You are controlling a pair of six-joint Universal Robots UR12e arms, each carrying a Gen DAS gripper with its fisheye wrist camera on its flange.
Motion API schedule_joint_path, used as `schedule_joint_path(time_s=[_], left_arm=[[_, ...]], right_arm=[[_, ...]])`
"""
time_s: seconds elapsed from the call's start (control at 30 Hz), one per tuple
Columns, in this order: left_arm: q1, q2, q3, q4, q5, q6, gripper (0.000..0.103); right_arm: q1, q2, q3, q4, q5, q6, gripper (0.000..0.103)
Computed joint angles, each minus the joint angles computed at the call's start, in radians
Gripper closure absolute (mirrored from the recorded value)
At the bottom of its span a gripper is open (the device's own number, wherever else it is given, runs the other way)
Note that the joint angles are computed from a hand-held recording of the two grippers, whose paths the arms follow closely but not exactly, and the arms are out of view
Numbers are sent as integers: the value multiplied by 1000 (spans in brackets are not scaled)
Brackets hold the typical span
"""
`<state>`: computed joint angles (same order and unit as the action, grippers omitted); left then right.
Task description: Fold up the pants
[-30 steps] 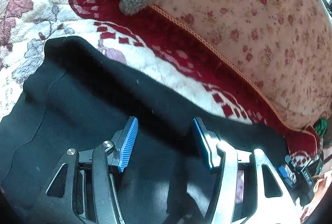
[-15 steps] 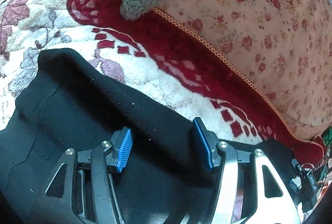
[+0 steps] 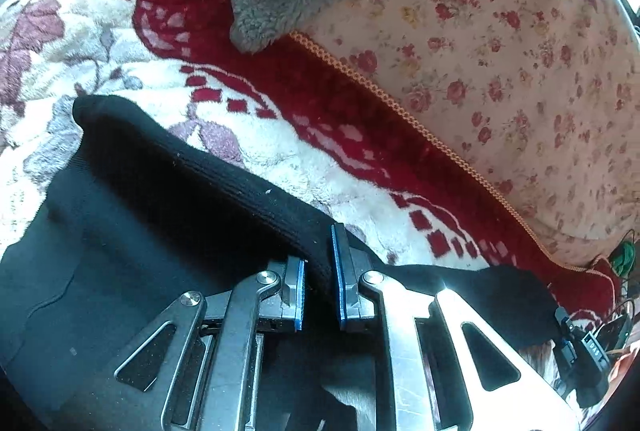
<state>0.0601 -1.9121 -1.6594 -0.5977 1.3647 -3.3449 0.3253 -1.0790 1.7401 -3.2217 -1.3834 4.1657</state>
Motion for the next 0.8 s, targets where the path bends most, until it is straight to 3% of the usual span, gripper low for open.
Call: schedule_joint_path(time_s=[0.33, 0.47, 0.53, 0.6, 0.67, 0.8], left_arm=[[15, 64, -52, 44, -40, 36, 93], [18, 72, -63, 32, -38, 22, 93], [19, 74, -67, 33, -37, 23, 93], [19, 74, -67, 33, -35, 27, 93], [19, 74, -68, 32, -33, 28, 93], [17, 67, -63, 25, -25, 25, 93]], right_arm=[[11, -61, 72, -70, -58, 2, 91], [0, -59, 95, -103, 2, 88, 91], [1, -59, 104, -110, -1, 134, 87], [1, -63, 109, -93, 0, 166, 67], [-3, -61, 106, -76, 22, 163, 56], [-10, -40, 77, -23, 60, 150, 56]])
